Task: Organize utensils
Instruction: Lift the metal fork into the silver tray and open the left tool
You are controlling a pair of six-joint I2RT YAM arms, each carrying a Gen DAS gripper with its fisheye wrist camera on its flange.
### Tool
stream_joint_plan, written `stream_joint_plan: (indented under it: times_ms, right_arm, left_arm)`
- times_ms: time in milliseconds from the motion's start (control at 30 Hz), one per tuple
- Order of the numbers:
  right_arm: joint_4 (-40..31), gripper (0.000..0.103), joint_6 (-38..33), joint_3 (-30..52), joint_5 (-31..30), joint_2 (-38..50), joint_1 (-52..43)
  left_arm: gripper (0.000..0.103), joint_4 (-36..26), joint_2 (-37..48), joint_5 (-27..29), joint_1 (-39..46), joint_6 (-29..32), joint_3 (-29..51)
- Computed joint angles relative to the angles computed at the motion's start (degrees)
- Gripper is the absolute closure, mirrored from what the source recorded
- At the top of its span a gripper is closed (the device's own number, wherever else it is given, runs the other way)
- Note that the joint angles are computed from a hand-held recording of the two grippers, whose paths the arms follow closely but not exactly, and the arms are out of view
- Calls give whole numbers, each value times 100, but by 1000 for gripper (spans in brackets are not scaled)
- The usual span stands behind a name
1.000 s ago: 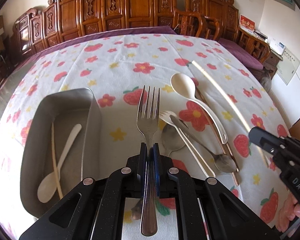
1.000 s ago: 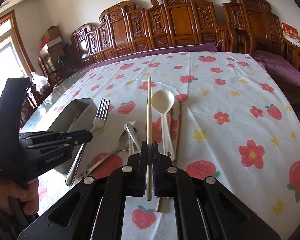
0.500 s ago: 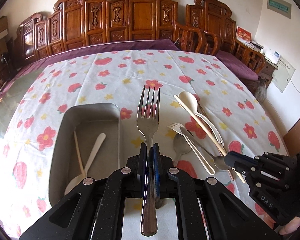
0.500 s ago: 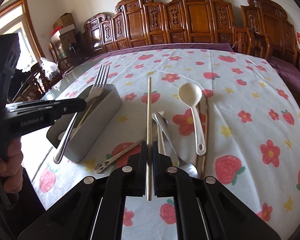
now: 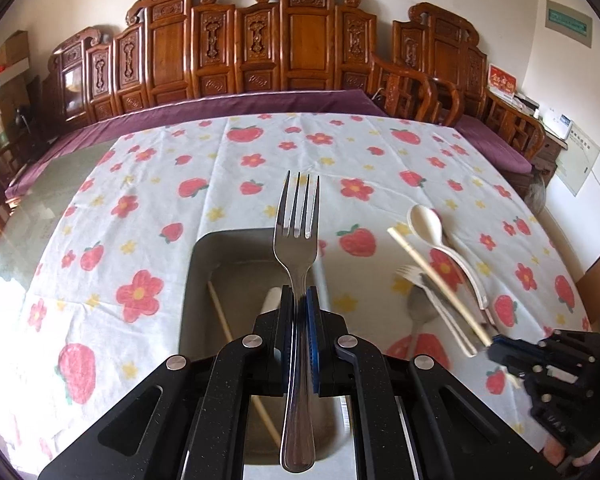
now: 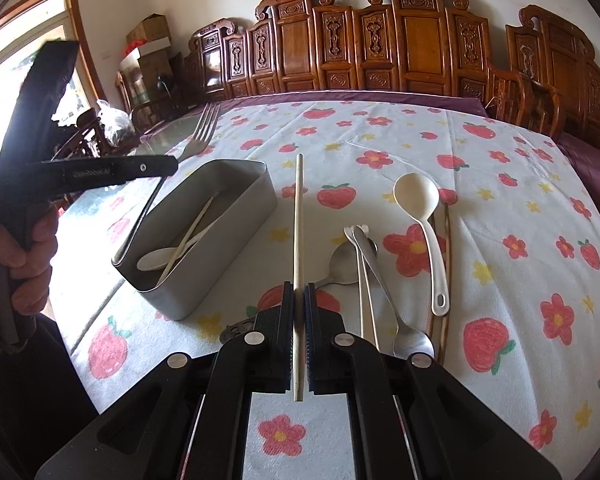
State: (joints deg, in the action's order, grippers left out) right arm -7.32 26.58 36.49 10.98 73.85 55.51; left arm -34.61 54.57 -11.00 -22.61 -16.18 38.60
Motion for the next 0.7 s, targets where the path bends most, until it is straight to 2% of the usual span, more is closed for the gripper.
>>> stream_joint_plan:
  times_ms: [133, 400, 700]
  right_arm:
    - [51, 97, 31, -12, -17, 6, -8]
    - [99, 97, 6, 84, 5, 272, 85]
    - [107, 97, 10, 122, -19, 449, 97]
  left_arm:
    - [97, 251, 83, 289, 488, 283, -287]
    - [97, 918, 581, 559, 888, 419, -750]
    - [97, 1176, 1086, 550, 691, 407, -812]
